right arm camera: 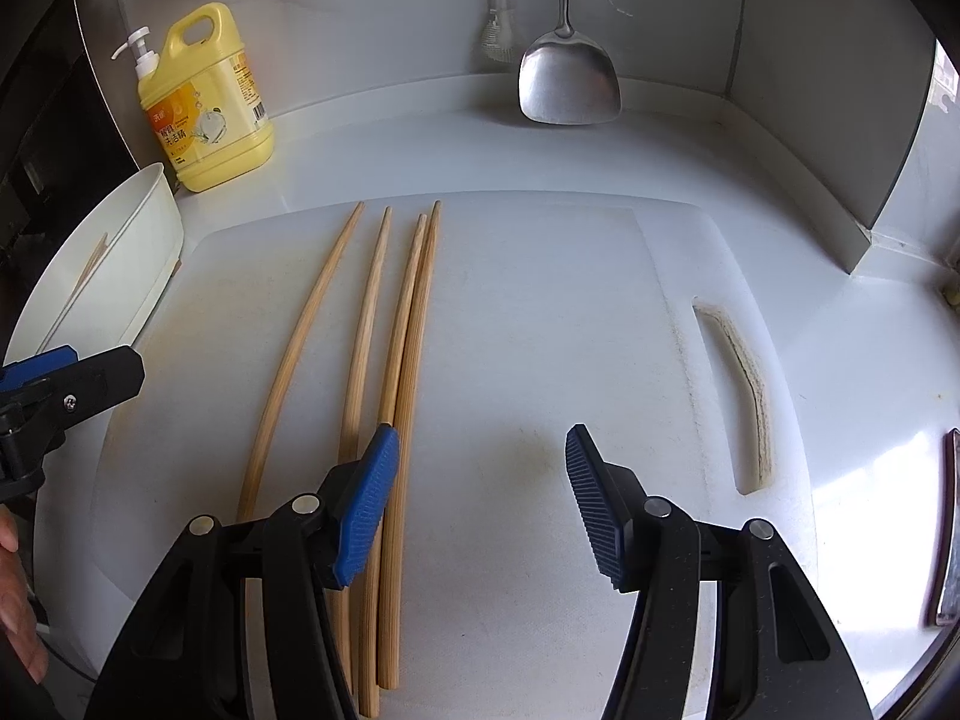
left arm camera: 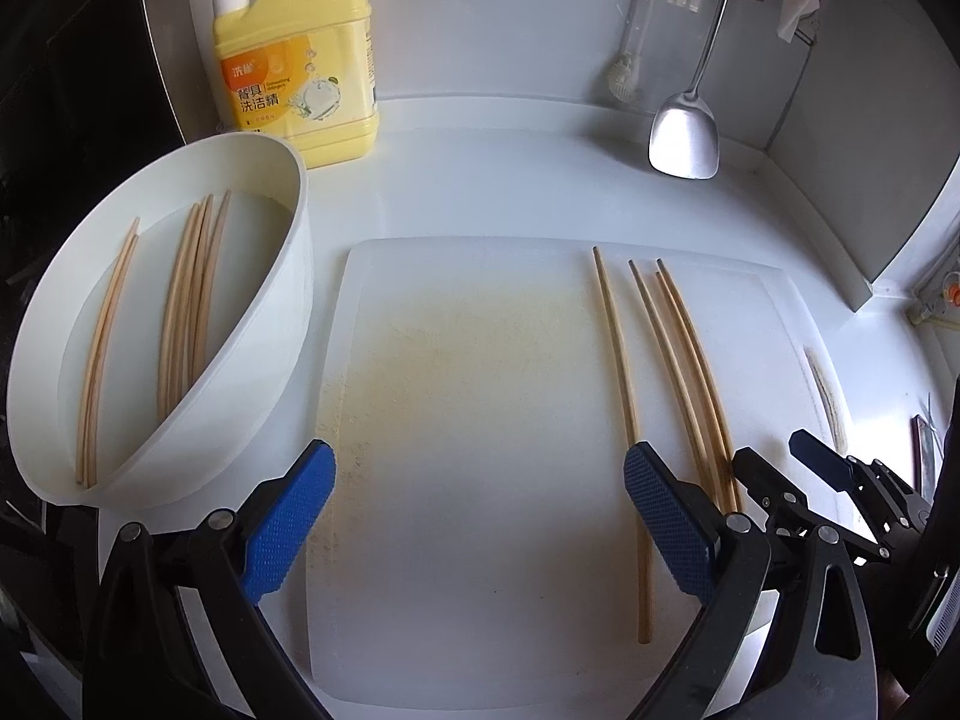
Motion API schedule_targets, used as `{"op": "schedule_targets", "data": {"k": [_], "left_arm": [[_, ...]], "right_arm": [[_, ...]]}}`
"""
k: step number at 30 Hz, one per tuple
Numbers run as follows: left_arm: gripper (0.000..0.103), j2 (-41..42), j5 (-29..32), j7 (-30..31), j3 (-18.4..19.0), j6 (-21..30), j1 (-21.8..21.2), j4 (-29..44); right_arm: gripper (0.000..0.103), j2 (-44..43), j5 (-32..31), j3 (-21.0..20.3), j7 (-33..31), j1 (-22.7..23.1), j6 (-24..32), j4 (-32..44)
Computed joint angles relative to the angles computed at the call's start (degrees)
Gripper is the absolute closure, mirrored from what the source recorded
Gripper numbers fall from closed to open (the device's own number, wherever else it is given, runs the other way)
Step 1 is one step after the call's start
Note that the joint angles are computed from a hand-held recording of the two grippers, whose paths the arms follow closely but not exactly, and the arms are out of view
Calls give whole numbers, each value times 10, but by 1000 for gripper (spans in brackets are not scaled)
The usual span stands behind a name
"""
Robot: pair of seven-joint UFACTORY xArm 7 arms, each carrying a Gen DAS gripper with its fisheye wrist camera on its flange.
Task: Organize utensils
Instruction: 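Move both open tools back over the chopsticks on the cutting board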
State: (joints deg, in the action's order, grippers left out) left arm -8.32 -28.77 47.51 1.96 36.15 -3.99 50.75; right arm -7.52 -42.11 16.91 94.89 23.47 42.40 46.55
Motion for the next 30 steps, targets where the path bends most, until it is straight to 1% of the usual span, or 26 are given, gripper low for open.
{"op": "schedule_targets", "data": {"k": [5,7,11,16,18,19,23,24,26,27,28,30], "left_arm": [[8,3,2,-2,-3,-2,-1,-2],[8,5,4,-7,-4,2,-1,-1],[8,6,5,-12,-5,2,-1,-1],[8,10,4,-15,-7,-2,-3,-3],[8,12,3,-13,-8,-4,-5,-5],[8,12,2,-12,-9,-5,-5,-6],[8,14,2,-10,-12,-13,-8,-10],[8,15,2,-10,-12,-13,-8,-11],[8,16,-3,-6,-13,-14,-10,-12],[8,16,-5,-5,-14,-16,-12,-13],[8,16,-6,-4,-15,-18,-13,-15],[8,17,-6,-5,-18,-23,-16,-18]], "right_arm": [[47,8,-3,2,-14,5,19,11],[47,12,0,0,-21,7,17,15],[47,21,-6,-1,-22,12,36,26],[47,22,-13,-6,-24,14,29,24],[47,31,-2,-9,-42,15,31,30],[47,32,-13,-9,-34,15,33,31],[48,27,-25,-13,-28,15,19,24],[49,26,-29,-13,-28,14,17,22],[58,22,-35,-13,-29,13,17,19],[65,18,-36,-14,-29,11,16,15],[69,14,-37,-14,-27,9,13,11],[71,7,-36,-14,-25,4,8,3]]}}
